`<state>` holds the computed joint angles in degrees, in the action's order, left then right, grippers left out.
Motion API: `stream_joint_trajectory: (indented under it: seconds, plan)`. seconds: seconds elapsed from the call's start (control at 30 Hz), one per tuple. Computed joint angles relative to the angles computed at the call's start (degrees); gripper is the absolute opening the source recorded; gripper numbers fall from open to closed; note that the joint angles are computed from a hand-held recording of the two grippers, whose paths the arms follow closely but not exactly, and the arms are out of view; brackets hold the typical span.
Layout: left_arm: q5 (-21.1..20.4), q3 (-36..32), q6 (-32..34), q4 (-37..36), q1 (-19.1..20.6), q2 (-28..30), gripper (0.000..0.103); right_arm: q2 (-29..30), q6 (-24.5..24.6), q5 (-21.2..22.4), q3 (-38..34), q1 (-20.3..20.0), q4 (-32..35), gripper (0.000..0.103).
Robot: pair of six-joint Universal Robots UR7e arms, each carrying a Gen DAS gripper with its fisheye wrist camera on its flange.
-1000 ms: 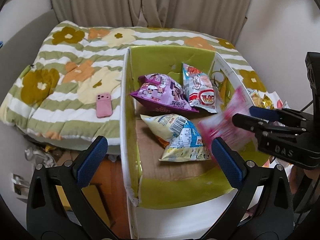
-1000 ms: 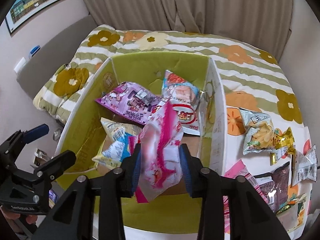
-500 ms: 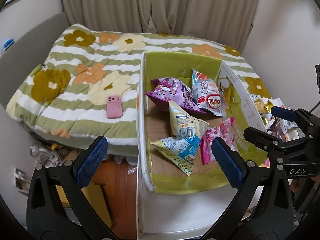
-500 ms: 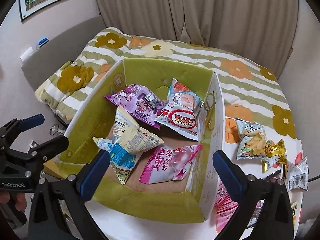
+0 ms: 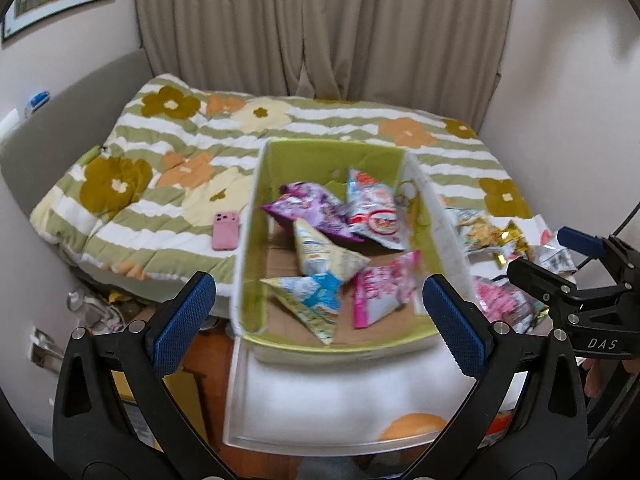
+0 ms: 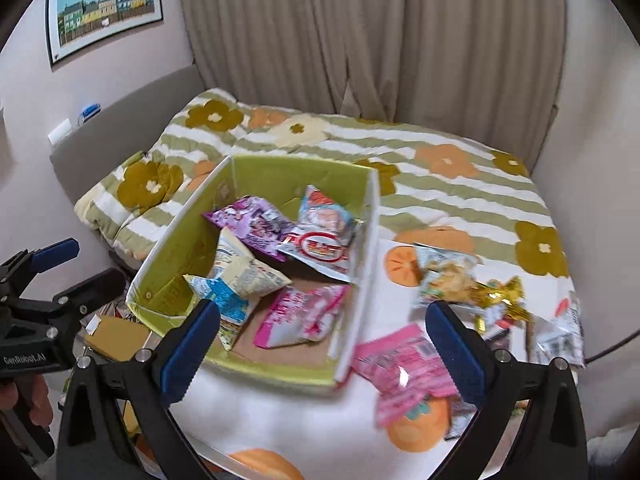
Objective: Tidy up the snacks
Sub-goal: 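Withdraw both tools from the box toward the remaining snacks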
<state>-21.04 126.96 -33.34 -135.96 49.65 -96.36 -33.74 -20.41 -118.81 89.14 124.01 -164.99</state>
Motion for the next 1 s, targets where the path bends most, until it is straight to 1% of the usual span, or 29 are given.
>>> stream_joint_trajectory:
  seconds: [0.13,0.27,0.37,0.53,0.63,0.7,0.77,0.9,1.0]
  plan:
    - [0.00,1.11,-2.92,-0.31,-3.32,2.05,0.103,-4.87,0.23,-0.75,5.42,-1.17,-3.25,0.102]
    - [-1.09,1.79,-4.97,-1.81,-5.87,5.81,0.103,-9.56,-0.27,-1.24,10.67,-2.60,-7.33,0.102]
    - [-2.13,1.81,-6.41,-2.42,-7.12,8.61,0.103,-12.43,-1.74,-2.46,14.01,-3.68,-9.93,0.102]
    - [-3.39,1.25,-8.14,-5.00,-8.28,13.51,0.103,-16.11,-5.28,-2.04,17.51,-5.65,-12.76,0.102]
    - [-4.09,0.13,-9.11,-7.94,-8.05,17.05,0.103,-17.84,-7.81,-1.51,18.94,-7.20,-13.40,0.102]
    - [-5.30,-1.30,-8.86,-12.51,-7.14,20.53,0.103,-18.39,-10.27,-0.92,19.24,-8.39,-13.16,0.102]
    - [-5.36,-2.55,-9.37,-15.65,-6.44,23.83,0.103,-18.58,-12.59,-0.50,19.40,-9.51,-13.24,0.102]
    - [-3.63,-5.68,-13.79,-15.89,-4.88,29.70,0.103,-18.91,-16.06,1.23,19.88,-12.07,-12.76,0.102]
    - [-3.95,-7.33,-14.18,-18.82,-3.18,33.61,0.103,-18.37,-18.22,2.00,19.59,-13.92,-12.03,0.102]
